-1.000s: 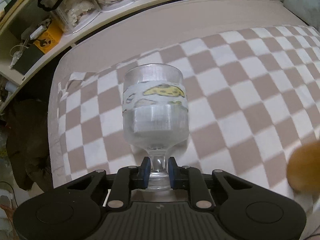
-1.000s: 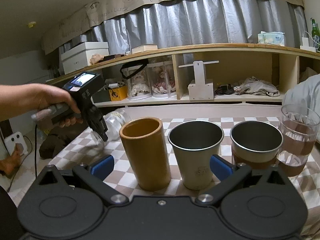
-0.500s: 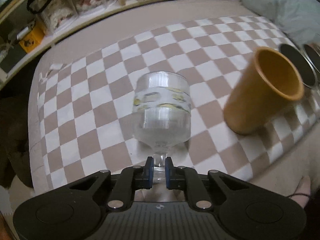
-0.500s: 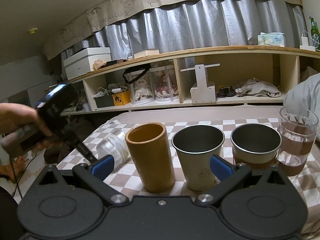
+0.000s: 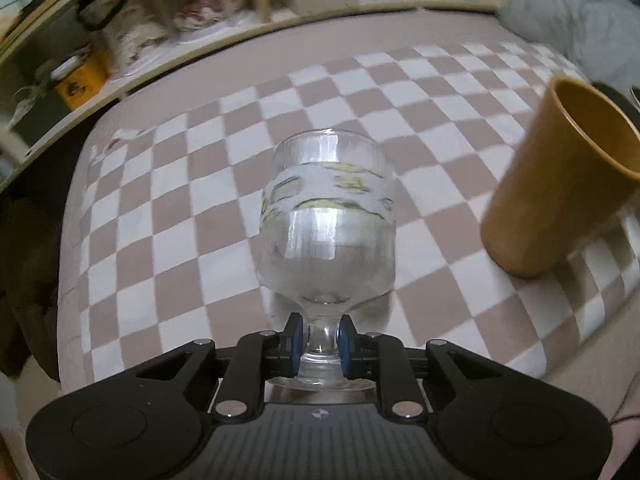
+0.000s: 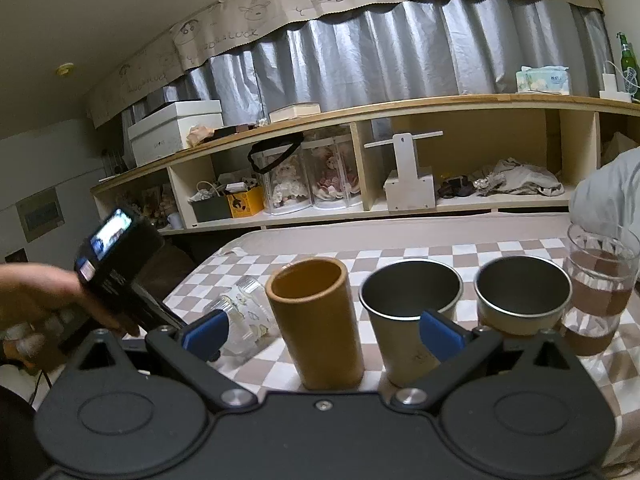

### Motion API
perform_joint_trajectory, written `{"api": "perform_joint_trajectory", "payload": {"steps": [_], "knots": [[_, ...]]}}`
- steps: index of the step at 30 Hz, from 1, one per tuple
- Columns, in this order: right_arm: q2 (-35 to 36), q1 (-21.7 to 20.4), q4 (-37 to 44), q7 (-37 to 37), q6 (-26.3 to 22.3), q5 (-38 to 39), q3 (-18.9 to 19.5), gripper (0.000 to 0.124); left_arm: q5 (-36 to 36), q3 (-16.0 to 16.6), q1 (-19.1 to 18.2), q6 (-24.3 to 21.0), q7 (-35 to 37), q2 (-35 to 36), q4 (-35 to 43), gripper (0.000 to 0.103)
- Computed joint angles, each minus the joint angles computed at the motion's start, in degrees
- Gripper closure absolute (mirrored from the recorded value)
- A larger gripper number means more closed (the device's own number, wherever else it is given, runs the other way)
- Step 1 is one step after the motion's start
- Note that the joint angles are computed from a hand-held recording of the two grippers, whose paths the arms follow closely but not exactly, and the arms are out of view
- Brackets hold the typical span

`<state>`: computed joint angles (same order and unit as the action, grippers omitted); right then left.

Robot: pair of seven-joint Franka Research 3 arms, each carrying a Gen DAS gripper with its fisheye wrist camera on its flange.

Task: Flip cup upright
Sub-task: 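Lift the clear glass by its stem with the left tool, then grasp the glass bowl with the right tool while the left tool releases the stem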

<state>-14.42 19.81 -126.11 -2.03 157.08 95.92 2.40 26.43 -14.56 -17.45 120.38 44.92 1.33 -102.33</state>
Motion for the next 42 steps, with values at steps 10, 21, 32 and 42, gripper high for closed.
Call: {"api": "perform_joint_trajectory", "payload": {"steps": [10, 21, 32, 42], "knots": [[1.89, 1.35, 6.20, 8.88, -4.41, -3.67, 0.33, 0.021, 0.82, -0.21, 2.89, 11.58, -12.77, -11.07, -15.64, 0.084], [23.07, 4.06, 33.01, 54.14, -15.38, -39.57, 5.69, 0.029, 2.38, -0.82, 4.60, 18.98, -15.01, -14.44, -21.31, 0.083], [46.48, 6.44, 60.05, 95.87, -31.05, -64.69, 6.73, 0.035, 2.84, -0.85, 4.54, 20.60, -12.78, -14.56, -22.89, 0.084], [49.44, 4.86, 65.07, 91.67, -37.79, -65.45, 9.28, 0.050, 8.30, -2.01, 5.91, 25.50, -15.05, -15.53, -24.88, 0.084]]}}
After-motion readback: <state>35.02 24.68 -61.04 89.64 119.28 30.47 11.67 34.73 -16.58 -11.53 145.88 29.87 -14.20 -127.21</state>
